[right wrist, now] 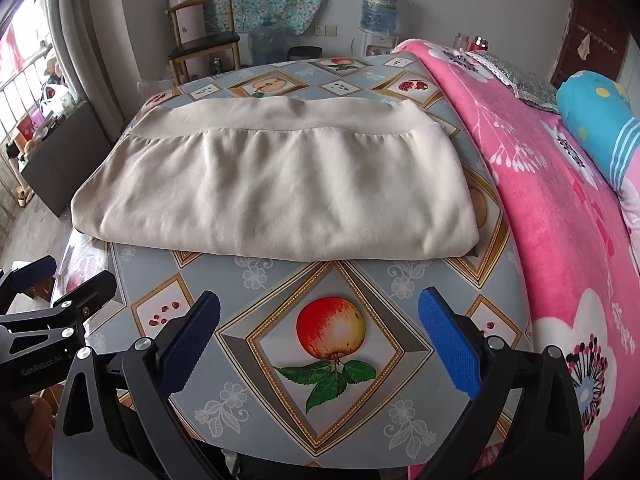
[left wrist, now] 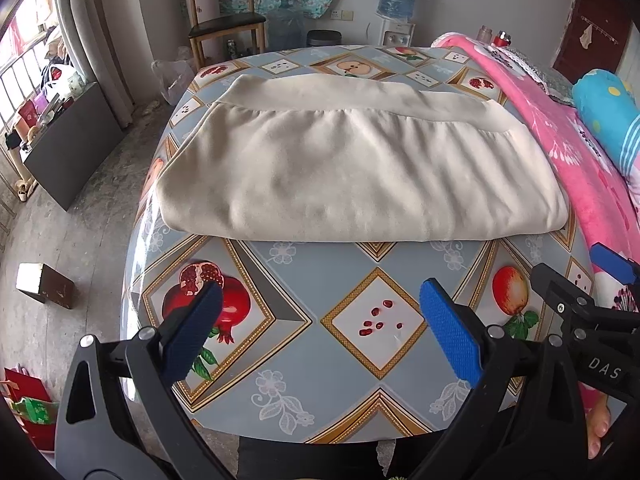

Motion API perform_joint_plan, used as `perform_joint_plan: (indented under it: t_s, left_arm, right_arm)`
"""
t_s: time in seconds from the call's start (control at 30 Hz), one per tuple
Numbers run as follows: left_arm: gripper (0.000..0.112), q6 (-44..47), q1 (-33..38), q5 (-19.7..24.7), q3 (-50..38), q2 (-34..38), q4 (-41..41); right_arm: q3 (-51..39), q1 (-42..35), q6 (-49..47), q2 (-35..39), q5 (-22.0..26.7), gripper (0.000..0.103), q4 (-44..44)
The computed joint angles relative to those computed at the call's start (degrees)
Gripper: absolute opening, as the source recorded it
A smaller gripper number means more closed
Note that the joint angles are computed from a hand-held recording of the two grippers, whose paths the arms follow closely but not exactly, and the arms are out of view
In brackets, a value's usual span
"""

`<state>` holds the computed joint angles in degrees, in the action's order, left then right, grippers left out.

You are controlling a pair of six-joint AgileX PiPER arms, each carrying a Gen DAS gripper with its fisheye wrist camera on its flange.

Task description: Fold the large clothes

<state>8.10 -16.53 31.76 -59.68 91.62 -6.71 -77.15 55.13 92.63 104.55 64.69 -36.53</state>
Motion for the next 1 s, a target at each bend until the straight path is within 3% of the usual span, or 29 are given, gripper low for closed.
perform_joint_plan:
  t_s: [1.0]
  left_arm:
    - [0.095,0.5,-0.4,0.0,-0.1,0.4,-0.5]
  right_arm:
    - [0.0,-0.4,-0.8,0.5,0.2,0.097,0.3]
